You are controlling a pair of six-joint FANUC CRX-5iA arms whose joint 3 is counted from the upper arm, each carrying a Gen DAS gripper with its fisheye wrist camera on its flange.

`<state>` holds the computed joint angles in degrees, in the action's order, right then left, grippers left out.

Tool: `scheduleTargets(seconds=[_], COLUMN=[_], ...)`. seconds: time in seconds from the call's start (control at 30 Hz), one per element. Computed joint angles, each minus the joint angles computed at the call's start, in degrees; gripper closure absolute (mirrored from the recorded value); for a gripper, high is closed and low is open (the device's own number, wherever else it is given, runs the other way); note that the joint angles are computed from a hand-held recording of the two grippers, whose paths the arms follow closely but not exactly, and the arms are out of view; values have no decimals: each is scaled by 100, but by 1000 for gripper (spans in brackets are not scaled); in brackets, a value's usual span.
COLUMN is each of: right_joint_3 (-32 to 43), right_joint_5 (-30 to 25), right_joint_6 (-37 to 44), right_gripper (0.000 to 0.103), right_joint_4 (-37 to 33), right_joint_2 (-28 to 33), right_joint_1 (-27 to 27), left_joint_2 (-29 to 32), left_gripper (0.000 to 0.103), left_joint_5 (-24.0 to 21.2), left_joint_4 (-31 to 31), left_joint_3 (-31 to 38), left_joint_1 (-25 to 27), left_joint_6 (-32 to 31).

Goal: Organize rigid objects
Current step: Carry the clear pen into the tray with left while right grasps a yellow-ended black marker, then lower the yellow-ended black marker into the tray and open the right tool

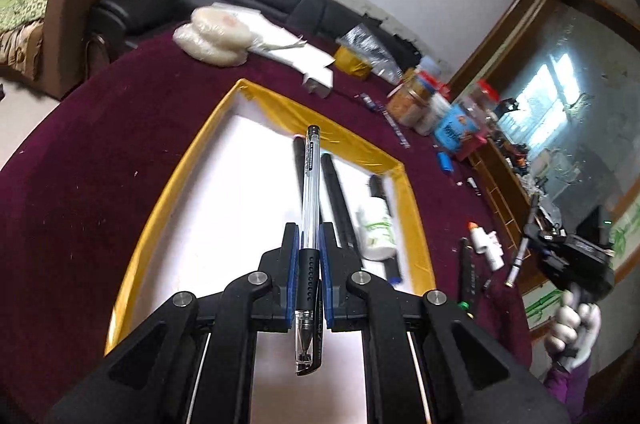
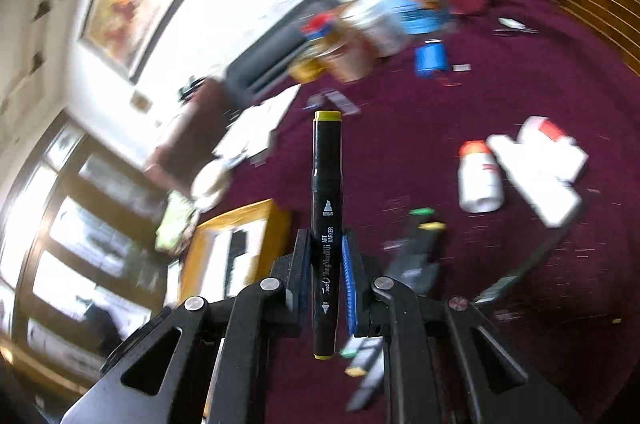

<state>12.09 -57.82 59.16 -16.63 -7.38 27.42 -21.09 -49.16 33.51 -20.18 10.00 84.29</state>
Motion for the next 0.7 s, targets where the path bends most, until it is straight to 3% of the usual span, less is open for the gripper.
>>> scheduleTargets(seconds=[0.2,0.5,0.6,0.7], right_joint_3=[837,1896,2347,2833], right_joint_5=[-549,-1178,-1394,-1635], right_joint_6=[655,721,673,591], right_gripper=[90,90,90,90], right_joint_4=[-859,-1002,-975,-1009], right_joint_2=[633,1722,2110,2534], right_joint_1=[320,892,1028,1112], left_joint_2=[612,1340,1343,1069], left_gripper=[95,94,93,82], left_joint_5=[-437,-692,-639,-503], left_joint_4=[-182,-874,-644,-328], left_joint_3=[522,1307,1201,917], left_joint_1=[76,2,59,160], left_joint_6=[252,770,601,415])
